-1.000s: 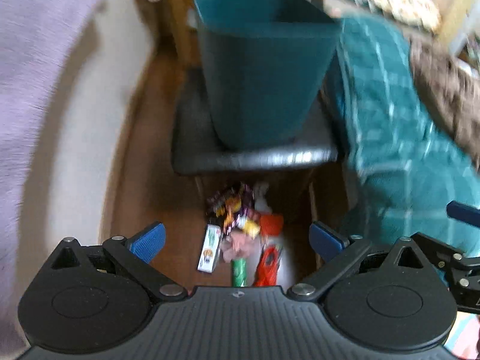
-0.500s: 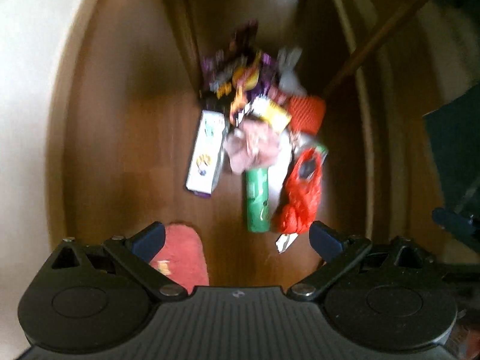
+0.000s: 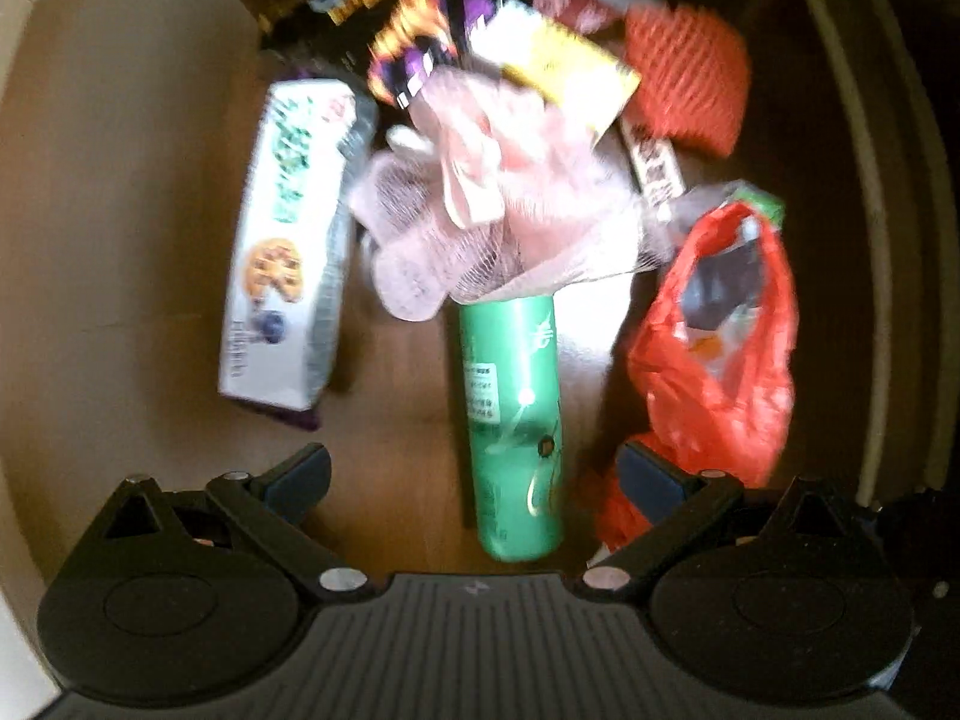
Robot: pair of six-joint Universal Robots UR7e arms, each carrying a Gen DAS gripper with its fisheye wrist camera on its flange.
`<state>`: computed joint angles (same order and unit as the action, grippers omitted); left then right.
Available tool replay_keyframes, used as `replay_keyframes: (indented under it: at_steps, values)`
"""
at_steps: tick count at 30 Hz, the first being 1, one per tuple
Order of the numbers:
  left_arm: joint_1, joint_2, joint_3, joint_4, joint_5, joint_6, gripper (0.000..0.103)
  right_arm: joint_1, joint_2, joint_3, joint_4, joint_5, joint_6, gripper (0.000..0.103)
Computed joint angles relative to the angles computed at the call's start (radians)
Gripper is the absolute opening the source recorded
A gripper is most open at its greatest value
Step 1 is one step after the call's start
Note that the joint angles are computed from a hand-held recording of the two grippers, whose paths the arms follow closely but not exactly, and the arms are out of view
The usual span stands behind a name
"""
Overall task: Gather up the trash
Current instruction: 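Lower both tools to the floor trash under the chair, then grasp the green paper cup with left tool while right tool grasps red bag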
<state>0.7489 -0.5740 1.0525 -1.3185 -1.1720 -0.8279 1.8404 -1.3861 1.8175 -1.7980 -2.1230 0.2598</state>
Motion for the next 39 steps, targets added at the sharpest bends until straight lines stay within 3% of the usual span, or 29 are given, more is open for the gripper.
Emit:
replay_keyframes:
  at_steps: [4, 9, 16, 18, 21, 30, 36, 39]
  values:
    - [0.033, 0.001, 0.073, -0.085, -0.026, -0.020, 0.102, -0.031, 0.016, 0.087, -0.136, -0.010, -0.005, 0.073]
    - [0.053, 0.010, 0.113, -0.111, -0.041, -0.041, 0.101, -0.050, 0.063, 0.128, -0.217, -0.049, 0.024, 0.073]
    - [0.071, 0.018, 0.118, -0.123, -0.065, -0.065, 0.056, -0.035, 0.068, 0.135, -0.219, -0.059, 0.024, 0.061]
    - [0.070, 0.015, 0.118, -0.123, -0.066, -0.068, 0.049, -0.031, 0.059, 0.136, -0.220, -0.058, 0.021, 0.052]
    - [0.068, 0.004, 0.133, -0.132, -0.048, -0.054, 0.049, -0.020, 0.050, 0.127, -0.204, -0.077, 0.036, 0.043]
    - [0.026, -0.041, 0.097, -0.051, -0.081, -0.046, 0.049, 0.040, -0.011, 0.055, -0.101, -0.071, 0.129, 0.038]
    - [-0.022, -0.079, -0.005, 0.071, -0.122, -0.034, 0.049, 0.126, -0.041, -0.078, 0.080, -0.076, 0.213, 0.038]
    - [-0.062, -0.057, -0.121, 0.170, -0.145, -0.035, 0.049, 0.173, -0.034, -0.182, 0.183, -0.075, 0.255, 0.038]
